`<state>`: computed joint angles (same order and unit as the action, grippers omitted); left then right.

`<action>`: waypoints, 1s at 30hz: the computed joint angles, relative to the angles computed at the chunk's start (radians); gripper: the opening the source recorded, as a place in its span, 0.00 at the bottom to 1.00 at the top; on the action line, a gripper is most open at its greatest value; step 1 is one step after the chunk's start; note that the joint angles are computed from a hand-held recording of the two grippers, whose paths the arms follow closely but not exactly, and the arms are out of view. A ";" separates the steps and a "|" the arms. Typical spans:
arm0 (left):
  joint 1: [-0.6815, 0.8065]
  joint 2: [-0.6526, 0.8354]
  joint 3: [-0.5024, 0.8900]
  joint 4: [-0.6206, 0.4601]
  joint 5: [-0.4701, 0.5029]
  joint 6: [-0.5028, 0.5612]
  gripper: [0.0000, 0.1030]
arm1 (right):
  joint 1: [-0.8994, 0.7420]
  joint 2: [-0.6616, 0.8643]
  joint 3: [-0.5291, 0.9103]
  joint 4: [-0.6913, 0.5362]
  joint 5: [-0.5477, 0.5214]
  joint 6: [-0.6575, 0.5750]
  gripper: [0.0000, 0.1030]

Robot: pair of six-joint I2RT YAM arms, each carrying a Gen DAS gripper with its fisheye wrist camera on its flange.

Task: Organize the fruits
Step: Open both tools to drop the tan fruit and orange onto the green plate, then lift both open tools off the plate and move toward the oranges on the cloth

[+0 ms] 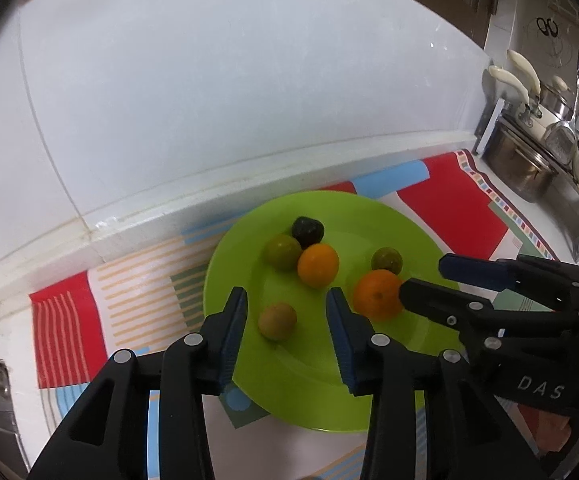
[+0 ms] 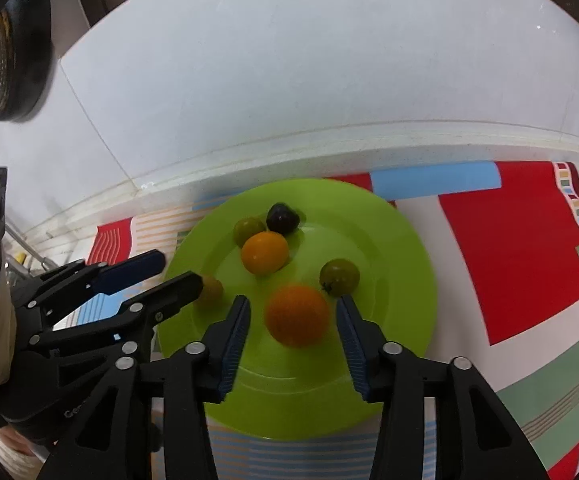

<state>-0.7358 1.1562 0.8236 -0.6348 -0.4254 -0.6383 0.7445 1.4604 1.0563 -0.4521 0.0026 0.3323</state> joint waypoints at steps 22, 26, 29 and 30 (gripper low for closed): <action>-0.611 0.004 0.299 -0.633 -0.438 -0.643 0.63 | 0.186 -0.494 -0.184 -0.141 0.222 0.064 0.54; -0.730 0.068 0.378 -0.774 -0.486 -0.795 0.65 | 0.248 -0.581 -0.203 -0.200 0.286 0.102 0.54; -0.796 0.134 0.440 -0.867 -0.514 -0.897 0.70 | 0.292 -0.639 -0.212 -0.245 0.332 0.136 0.57; -0.814 0.152 0.455 -0.887 -0.517 -0.924 0.70 | 0.309 -0.660 -0.216 -0.262 0.354 0.149 0.60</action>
<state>-1.5498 1.3086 1.2782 -1.5214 -0.9426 -1.5620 1.0539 0.8007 0.8404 -0.7145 0.3561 0.4809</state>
